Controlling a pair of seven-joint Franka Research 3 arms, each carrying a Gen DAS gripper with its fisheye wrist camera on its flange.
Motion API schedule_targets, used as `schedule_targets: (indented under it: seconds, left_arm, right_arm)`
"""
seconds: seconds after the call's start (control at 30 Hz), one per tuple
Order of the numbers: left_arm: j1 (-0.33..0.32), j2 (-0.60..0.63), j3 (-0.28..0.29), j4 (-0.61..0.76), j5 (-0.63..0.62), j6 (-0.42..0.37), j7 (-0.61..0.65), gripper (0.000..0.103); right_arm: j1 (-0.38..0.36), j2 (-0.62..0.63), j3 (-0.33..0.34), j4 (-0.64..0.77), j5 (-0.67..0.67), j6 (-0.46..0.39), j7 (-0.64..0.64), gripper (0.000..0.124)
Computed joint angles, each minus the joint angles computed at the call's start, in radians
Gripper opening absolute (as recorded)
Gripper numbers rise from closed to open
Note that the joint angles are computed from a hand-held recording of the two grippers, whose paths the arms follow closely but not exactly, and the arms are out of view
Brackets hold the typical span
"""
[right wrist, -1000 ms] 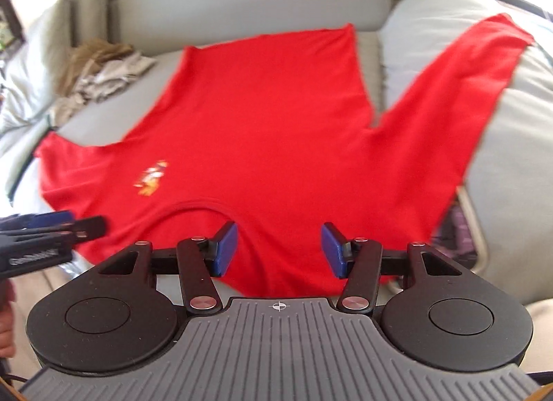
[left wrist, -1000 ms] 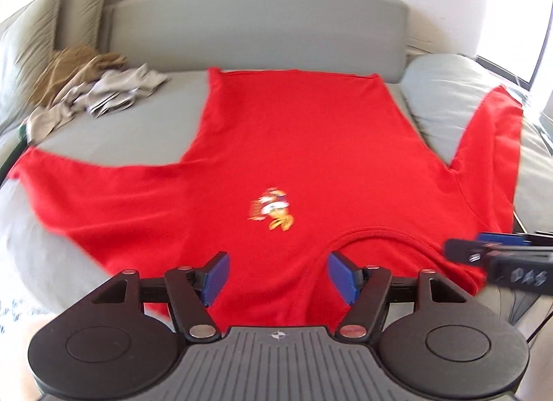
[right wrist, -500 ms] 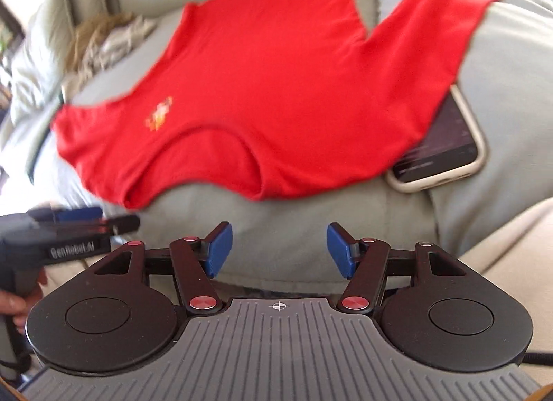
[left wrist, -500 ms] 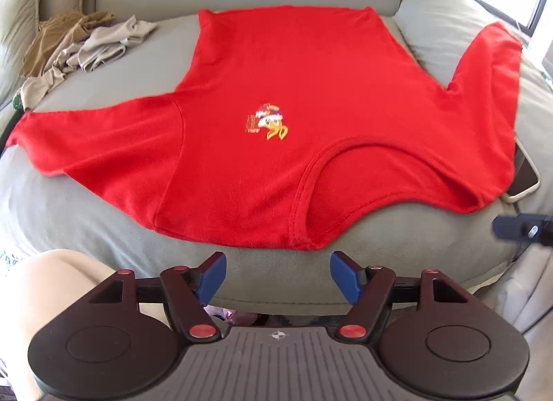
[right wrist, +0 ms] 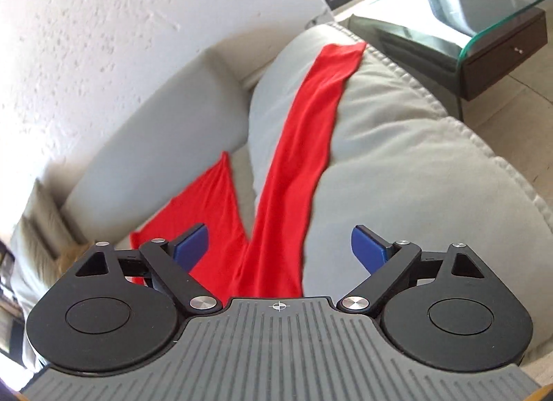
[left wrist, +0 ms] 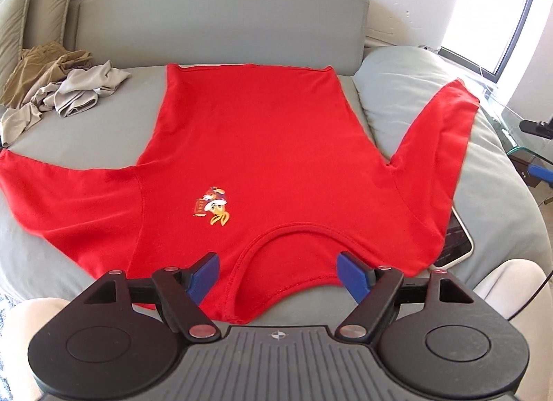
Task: Fold clothes
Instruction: 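Grasp the red sleeve cuff with the right gripper and stretch it outward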
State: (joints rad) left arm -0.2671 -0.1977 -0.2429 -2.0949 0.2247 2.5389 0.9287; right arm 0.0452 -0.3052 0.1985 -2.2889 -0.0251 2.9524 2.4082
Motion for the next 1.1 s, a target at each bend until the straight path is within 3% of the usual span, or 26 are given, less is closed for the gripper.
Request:
schedule_targets:
  seconds: [0.13,0.2,0.33,0.43,0.5,0.53,0.57,0.67,0.73,0.83,0.93,1.1]
  left_arm:
    - [-0.009,0.062,0.002,0.052,-0.042,-0.018,0.010,0.076]
    - [-0.016,0.100,0.002,0.085,-0.072,-0.025,0.032,0.076]
    - [-0.024,0.172,0.001,0.152,-0.165,-0.013,0.088,0.076]
    - [-0.029,0.230,-0.010,0.212,-0.175,-0.005,0.105,0.076]
    - [-0.031,0.264,-0.016,0.247,-0.183,-0.006,0.122,0.076]
    - [-0.032,0.281,-0.020,0.264,-0.187,-0.006,0.131,0.076]
    - [-0.034,0.298,-0.023,0.282,-0.191,-0.007,0.139,0.076]
    - [-0.037,0.340,-0.029,0.327,-0.192,-0.026,0.147,0.076]
    - [-0.043,0.364,-0.029,0.351,-0.173,-0.039,0.141,0.076]
    - [-0.043,0.374,-0.030,0.357,-0.170,-0.043,0.140,0.076]
    - [-0.040,0.353,-0.027,0.330,-0.165,-0.030,0.130,0.076]
    - [-0.033,0.269,-0.015,0.237,-0.126,0.022,0.086,0.075]
  right_arm:
    - [-0.083,0.127,-0.003,0.091,-0.086,0.070,0.030,0.044]
    - [-0.061,0.211,-0.055,0.155,-0.063,0.095,0.005,0.039]
    - [-0.053,0.370,-0.126,0.278,-0.044,0.164,0.114,0.039]
    - [-0.135,0.489,-0.044,0.382,0.207,0.211,-0.005,0.039]
    - [-0.274,0.579,0.115,0.477,0.370,0.200,-0.148,0.039]
    - [-0.311,0.627,0.160,0.528,0.428,0.191,-0.203,0.039]
    - [-0.320,0.666,0.170,0.566,0.431,0.200,-0.210,0.039]
    - [-0.258,0.757,0.103,0.662,0.445,0.240,-0.217,0.028]
    - [-0.265,0.820,0.121,0.725,0.468,0.268,-0.249,0.024]
    - [-0.177,0.866,0.020,0.800,0.483,0.271,-0.274,0.014]
    - [0.010,0.861,-0.223,0.828,0.437,0.239,-0.246,0.009]
    - [0.227,0.780,-0.467,0.794,0.319,0.207,-0.248,0.008]
